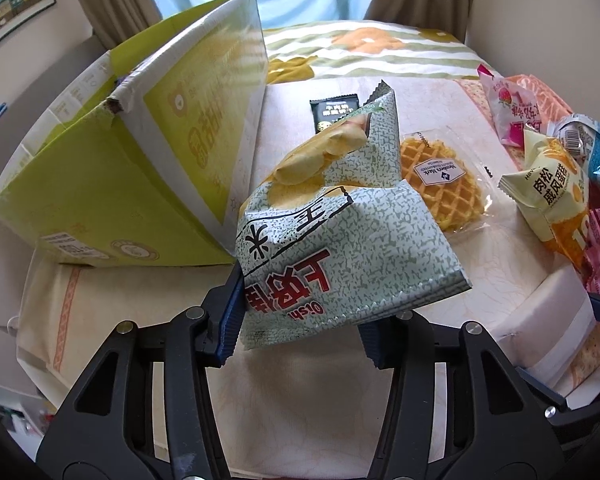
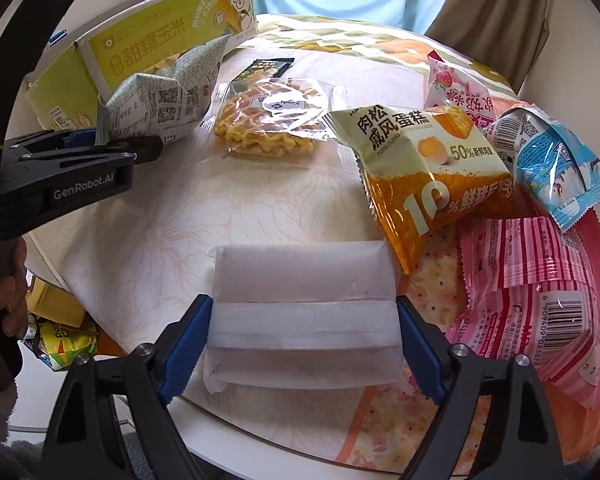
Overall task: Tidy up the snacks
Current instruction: 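Grasp the green-white chip bag with the left tool while the right tool grasps the white pack, then carry both packets over the green box and open both tools to drop them inside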
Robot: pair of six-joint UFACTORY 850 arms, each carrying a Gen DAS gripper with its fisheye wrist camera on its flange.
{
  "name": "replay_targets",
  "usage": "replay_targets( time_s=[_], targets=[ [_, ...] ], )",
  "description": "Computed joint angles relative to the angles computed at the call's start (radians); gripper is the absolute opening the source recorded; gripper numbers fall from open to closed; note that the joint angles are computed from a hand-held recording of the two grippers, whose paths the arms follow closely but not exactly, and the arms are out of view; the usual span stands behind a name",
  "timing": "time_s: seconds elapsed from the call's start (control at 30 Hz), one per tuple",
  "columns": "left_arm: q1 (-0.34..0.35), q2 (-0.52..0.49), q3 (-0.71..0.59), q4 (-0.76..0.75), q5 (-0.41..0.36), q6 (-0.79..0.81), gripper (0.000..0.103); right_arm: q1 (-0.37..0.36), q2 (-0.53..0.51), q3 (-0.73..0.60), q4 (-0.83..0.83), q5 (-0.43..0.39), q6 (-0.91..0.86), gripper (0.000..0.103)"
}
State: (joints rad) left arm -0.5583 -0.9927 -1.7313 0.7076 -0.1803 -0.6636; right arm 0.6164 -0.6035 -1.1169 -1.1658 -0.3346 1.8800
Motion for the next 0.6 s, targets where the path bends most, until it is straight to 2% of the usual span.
replay_targets(
  time_s=[0.1, 0.2, 0.47, 0.6],
  targets=[
    [0.004, 0.018, 0.022, 0.007, 0.012, -0.013, 0.045, 0.011, 0.006, 0.002, -0.014, -0.021, 0.015, 0.072],
    [0.011, 0.041, 0.049, 0.024, 0.036, -0.04, 0.044, 0.015, 0.018, 0.011, -0.023, -0.013, 0.041, 0.07],
    [0.023, 0.13, 0.158, 0.306, 0.097, -0.338, 0.044, 0.041, 0.054, 0.028, -0.113, -0.024, 0.152, 0.07],
    [0.031, 0.181, 0.206, 0.523, 0.122, -0.567, 0.044, 0.049, 0.081, 0.028, -0.124, -0.052, 0.156, 0.07]
  ],
)
